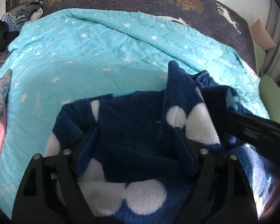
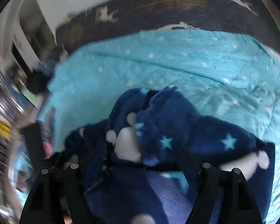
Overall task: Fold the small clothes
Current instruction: 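Lift the hem with both tools and fold it toward the collar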
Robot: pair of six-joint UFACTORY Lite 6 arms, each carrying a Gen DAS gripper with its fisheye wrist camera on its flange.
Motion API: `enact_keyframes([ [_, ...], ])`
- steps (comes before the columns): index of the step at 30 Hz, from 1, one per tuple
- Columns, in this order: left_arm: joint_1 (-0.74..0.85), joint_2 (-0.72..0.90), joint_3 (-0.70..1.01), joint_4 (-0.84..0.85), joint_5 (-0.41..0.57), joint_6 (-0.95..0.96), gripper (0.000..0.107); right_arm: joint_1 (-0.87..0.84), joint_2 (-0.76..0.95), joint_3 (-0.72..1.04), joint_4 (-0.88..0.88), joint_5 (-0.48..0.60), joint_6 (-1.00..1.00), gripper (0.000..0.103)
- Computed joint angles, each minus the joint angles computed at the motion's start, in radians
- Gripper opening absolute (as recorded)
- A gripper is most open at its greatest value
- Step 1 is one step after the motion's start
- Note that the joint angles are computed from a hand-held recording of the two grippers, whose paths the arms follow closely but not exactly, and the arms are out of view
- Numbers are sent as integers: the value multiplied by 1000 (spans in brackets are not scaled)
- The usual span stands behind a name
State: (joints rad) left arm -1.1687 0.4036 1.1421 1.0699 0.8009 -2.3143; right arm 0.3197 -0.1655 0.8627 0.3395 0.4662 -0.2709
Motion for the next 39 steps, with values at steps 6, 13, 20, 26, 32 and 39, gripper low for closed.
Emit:
enact_keyframes([
  [6, 2, -12, -23, 42, -20, -43, 80, -283, 115, 45, 400, 79, -283, 6],
  [13, -11, -41, -73, 111, -47, -126, 82, -820, 412, 129, 734, 587, -609, 6],
  [20, -17, -37, -68, 105, -42, -123, 82, -741, 257, 21, 658, 433, -651, 7],
  [26, 3, -40, -13, -14, -40, 24, 82, -804, 195, 16, 578, 496, -629, 17],
  [32, 17, -217, -88, 138, -127, -120, 82, -824, -94, -44, 664, 404, -724, 37],
  [39, 240, -62, 2, 621, -493, -636, 81, -559, 280, 205, 750, 463, -669, 37],
])
